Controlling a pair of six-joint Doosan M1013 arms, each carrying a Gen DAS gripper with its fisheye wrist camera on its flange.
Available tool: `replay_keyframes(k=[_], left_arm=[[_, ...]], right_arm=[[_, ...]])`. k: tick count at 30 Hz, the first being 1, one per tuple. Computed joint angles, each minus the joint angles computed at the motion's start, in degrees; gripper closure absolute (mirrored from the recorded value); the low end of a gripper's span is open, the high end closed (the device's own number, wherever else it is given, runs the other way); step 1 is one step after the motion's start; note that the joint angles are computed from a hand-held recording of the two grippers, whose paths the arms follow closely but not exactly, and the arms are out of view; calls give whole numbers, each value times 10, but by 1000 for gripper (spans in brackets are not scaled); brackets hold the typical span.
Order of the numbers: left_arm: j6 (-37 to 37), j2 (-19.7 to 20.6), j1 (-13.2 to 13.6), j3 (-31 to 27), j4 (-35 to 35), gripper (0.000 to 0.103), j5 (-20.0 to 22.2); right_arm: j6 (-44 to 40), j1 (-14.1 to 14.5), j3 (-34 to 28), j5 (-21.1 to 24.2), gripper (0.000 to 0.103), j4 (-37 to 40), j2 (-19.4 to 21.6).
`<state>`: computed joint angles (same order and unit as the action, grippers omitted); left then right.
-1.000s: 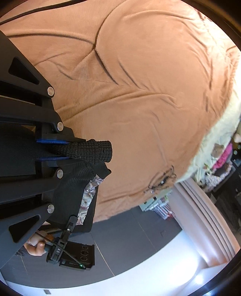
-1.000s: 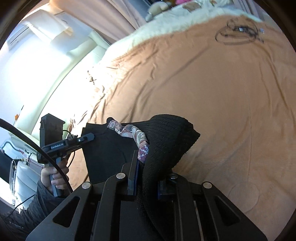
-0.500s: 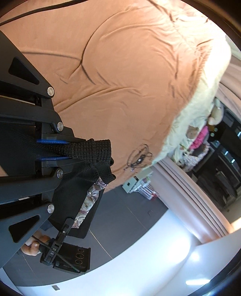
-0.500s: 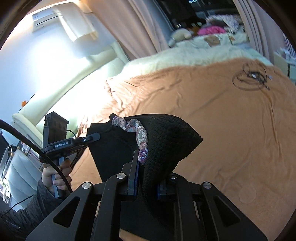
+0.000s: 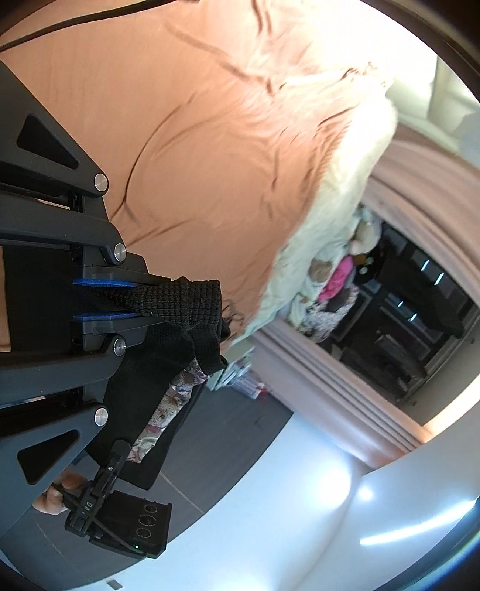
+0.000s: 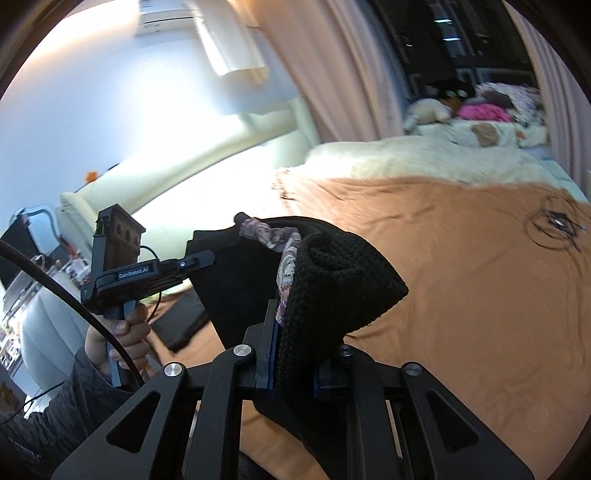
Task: Fold small clothes
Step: 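Lift the folded shirt with both grippers and carry it toward the bed edge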
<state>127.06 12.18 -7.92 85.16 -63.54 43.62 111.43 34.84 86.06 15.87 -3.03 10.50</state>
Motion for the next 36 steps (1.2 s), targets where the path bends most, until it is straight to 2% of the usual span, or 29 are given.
replay_keyframes(k=[7,12,16,21,27,33,36], left_arm=[[14,-28,61,12,7,93,-6],[19,-41,113,15,27,93,-6],[6,-46,145,15,55,93,-11],[2,-45,182,10,78,93,-23],[-13,-38,219,-4,140,93,-40],[-50,-35,253,-14,202,93,-58],[-81,-31,263,-21,255,93,-71]], right_arm=[[-142,19,-48,-3,93,126,42],[-256,23,-103,17,93,229,85],[-332,26,-156,44,93,297,126],[-437,11,-245,100,93,401,191],[-472,12,-333,167,93,436,253],[-490,12,-396,214,93,461,298],[-499,8,-417,237,93,470,316]])
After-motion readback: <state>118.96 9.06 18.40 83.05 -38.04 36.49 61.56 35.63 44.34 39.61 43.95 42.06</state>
